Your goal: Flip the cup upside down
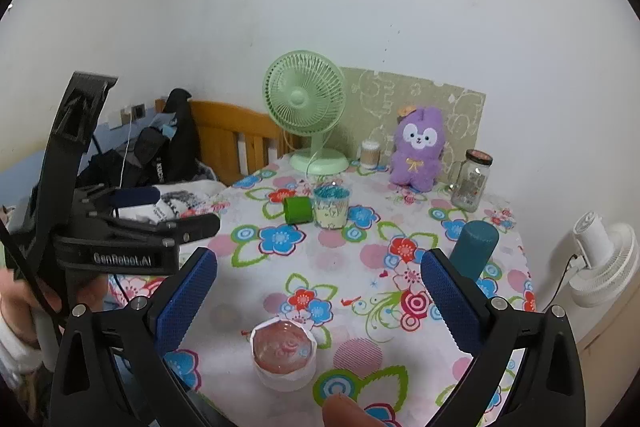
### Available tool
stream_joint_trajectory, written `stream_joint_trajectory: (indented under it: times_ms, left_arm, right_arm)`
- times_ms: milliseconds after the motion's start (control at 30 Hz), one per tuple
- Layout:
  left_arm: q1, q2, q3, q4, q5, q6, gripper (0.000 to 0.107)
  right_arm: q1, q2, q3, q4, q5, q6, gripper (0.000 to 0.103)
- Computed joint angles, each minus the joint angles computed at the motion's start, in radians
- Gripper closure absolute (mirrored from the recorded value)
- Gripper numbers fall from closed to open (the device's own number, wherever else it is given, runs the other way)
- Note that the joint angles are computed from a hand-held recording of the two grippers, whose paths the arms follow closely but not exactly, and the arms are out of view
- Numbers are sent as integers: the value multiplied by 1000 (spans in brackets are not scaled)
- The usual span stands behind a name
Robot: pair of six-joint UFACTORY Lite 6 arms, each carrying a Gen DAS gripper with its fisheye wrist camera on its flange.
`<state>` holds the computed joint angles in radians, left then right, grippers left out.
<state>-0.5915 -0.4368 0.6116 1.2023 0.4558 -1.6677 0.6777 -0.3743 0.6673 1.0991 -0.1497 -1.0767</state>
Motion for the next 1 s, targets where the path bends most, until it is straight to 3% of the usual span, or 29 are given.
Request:
stream_joint_trajectory:
  times_ms: [233,500,867,1000]
  left_arm:
    - [-132,-26,-57,187,151,-232,4]
    - [-239,-39,-93,259,295,-347,4]
    - [-300,-44,-137,310,354,-441,4]
    - [-292,-57,-145,311,329,-448,4]
  right_arm:
    - [51,-40,-28,25,-96,8,0]
    - [101,-75,-65,14,-181,53,0]
    - [143,-100,-128,59,-291,105,0]
    - [135,-83,-129,50,-302,120,0]
